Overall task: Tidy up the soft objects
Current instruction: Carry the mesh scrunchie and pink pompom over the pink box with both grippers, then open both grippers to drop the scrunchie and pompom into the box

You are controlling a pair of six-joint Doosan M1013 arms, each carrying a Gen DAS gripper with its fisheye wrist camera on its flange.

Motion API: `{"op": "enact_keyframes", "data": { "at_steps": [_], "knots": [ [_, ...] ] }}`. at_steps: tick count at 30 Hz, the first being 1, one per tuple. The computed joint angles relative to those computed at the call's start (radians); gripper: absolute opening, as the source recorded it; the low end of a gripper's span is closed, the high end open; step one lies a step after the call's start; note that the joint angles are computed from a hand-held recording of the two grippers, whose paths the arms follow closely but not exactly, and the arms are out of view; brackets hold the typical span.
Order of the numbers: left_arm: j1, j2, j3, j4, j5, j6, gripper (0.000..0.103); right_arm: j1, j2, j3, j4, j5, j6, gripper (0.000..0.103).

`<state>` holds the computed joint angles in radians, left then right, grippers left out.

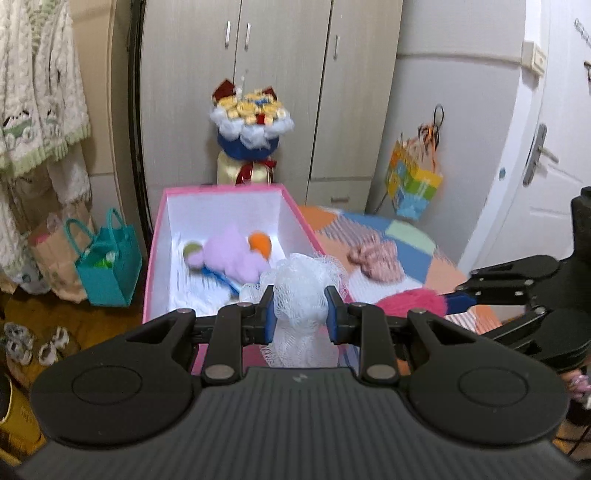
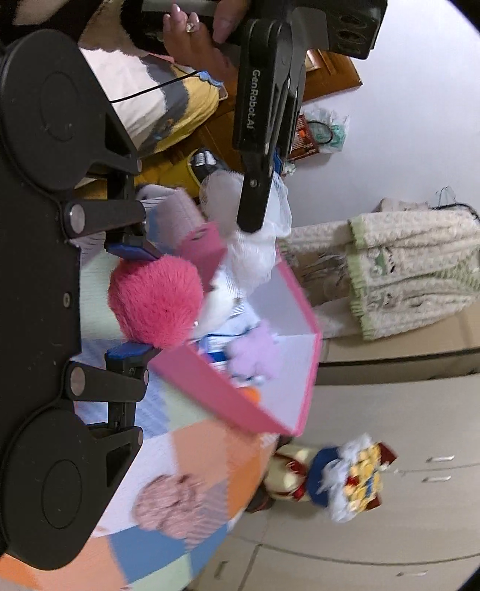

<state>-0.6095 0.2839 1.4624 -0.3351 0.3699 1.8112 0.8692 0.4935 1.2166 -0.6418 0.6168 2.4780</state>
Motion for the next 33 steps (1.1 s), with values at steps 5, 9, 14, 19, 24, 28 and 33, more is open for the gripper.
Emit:
{"op": "enact_keyframes", "data": {
  "at_steps": [5, 9, 14, 19, 24, 28, 33],
  "knots": [
    [0.018, 0.053, -0.064, 0.066, -0.021, -0.055, 0.026, -0.011, 0.064, -0.102, -0.136, 0.048, 0.018, 0.049],
    [0.029, 0.114, -0.137, 0.139, 0.013, -0.141, 0.026, -0.037, 0.126, -0.197, -0.131, 0.087, -0.031, 0.049],
    [0.024, 0.181, -0.212, 0.332, 0.052, -0.324, 0.026, -0.07, 0.202, -0.313, -0.049, 0.149, -0.138, 0.049],
    [0.028, 0.221, -0.254, 0.352, 0.094, -0.34, 0.027, -0.075, 0.254, -0.385, -0.023, 0.208, -0.246, 0.049],
    [0.034, 0.27, -0.318, 0.352, 0.163, -0.354, 0.028, -0.087, 0.305, -0.469, -0.017, 0.288, -0.293, 0.049],
    [0.035, 0.286, -0.34, 0.356, 0.181, -0.367, 0.033, -0.09, 0.341, -0.521, -0.04, 0.337, -0.309, 0.049],
    [0.031, 0.296, -0.361, 0.389, 0.226, -0.416, 0.054, -0.089, 0.363, -0.549, -0.076, 0.347, -0.316, 0.057]
  ]
}}
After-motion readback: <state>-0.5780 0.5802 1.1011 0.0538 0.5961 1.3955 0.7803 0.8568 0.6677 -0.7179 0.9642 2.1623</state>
